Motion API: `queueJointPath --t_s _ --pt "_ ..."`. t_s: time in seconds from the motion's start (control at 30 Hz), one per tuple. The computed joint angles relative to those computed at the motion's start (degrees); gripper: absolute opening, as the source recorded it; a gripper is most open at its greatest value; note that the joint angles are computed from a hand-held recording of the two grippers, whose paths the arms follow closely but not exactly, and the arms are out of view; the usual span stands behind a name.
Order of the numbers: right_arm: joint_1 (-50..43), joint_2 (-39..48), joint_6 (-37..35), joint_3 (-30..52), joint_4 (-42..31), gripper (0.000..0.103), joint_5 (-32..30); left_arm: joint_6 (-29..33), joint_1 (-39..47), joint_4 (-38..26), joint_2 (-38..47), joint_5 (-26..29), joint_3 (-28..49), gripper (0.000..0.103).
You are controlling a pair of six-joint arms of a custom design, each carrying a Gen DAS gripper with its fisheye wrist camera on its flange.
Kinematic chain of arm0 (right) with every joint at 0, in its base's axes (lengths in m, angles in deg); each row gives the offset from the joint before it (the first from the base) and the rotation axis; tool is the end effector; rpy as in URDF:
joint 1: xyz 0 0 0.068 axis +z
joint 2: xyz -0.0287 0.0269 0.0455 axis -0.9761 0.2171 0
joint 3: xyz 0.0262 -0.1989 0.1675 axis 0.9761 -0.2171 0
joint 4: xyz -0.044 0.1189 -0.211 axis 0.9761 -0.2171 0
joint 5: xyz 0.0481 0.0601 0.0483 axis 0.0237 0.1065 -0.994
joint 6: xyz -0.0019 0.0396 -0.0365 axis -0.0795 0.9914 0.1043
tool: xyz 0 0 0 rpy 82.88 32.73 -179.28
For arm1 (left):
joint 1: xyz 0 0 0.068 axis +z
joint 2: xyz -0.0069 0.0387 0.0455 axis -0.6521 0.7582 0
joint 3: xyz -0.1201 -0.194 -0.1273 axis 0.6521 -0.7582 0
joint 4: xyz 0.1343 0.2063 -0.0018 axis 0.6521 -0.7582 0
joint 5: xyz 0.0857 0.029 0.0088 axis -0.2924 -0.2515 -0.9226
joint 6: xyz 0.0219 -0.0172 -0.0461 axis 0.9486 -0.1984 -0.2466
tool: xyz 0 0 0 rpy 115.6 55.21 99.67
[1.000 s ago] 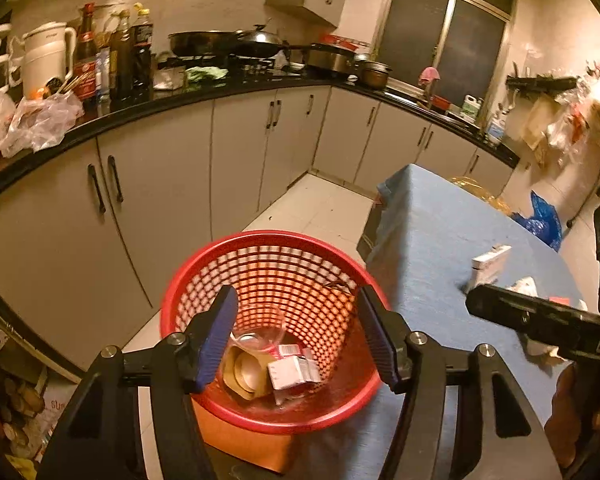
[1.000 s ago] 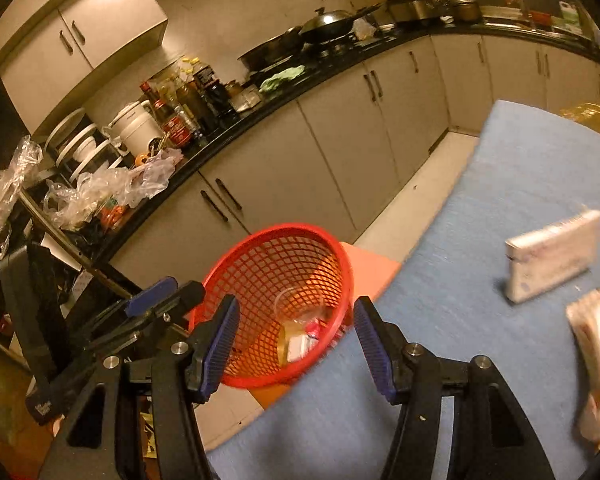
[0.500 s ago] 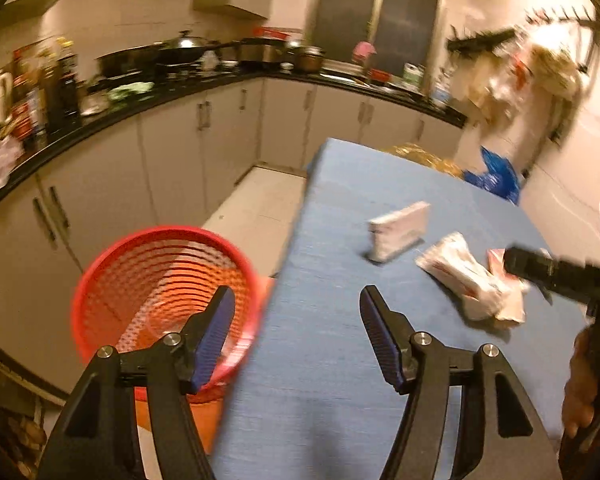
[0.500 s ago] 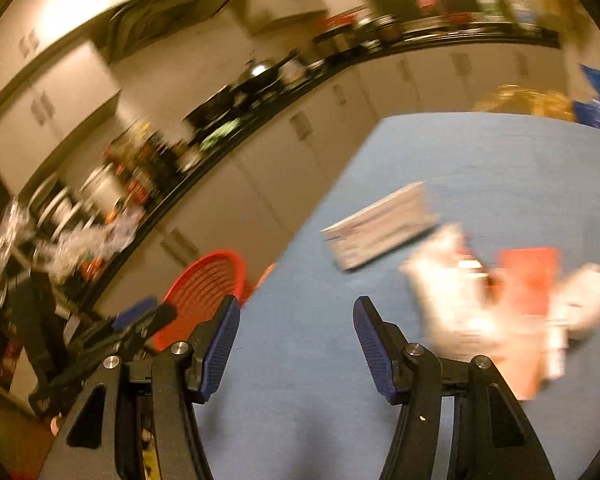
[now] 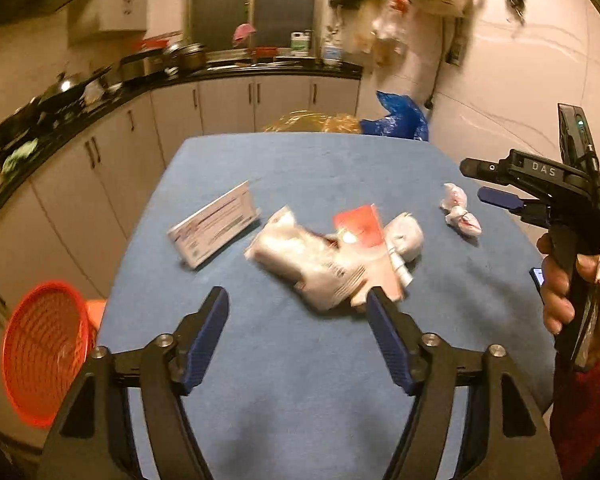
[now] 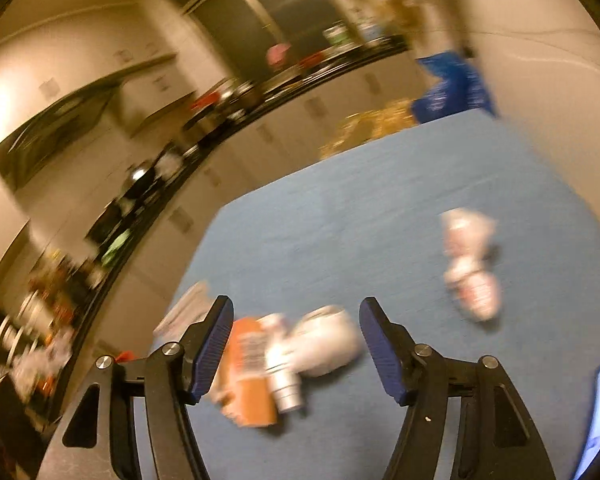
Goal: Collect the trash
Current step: 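Grasp the white medicine box with the left tool while the right grasps the tied plastic bag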
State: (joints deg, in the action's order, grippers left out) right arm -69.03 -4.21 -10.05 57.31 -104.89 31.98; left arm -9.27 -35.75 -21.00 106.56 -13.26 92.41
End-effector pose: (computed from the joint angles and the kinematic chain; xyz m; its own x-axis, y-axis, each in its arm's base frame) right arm 0.1423 0.0118 0.1944 -0.3460 0.6843 -0.6419 0.4902 0.7152 0.4982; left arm 0.2442 -0.0003 0.2121 -0.4772 0.4806 -0.7357 0.7390 0.6725 -0.0401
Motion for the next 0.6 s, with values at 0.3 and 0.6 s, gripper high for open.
queueJointPath --t_s 0.3,0.6 --pt "-25.8 16.8 -12.2 0.0 7.6 0.075 -9.9 -5.6 -6.9 6.9 11.1 -8.6 11.4 0.080" --pt "-29.8 31.4 -17.5 -2.6 20.1 0.048 -14.8 -6.9 -6.0 3.0 33.7 -15.1 36.0 0.086"
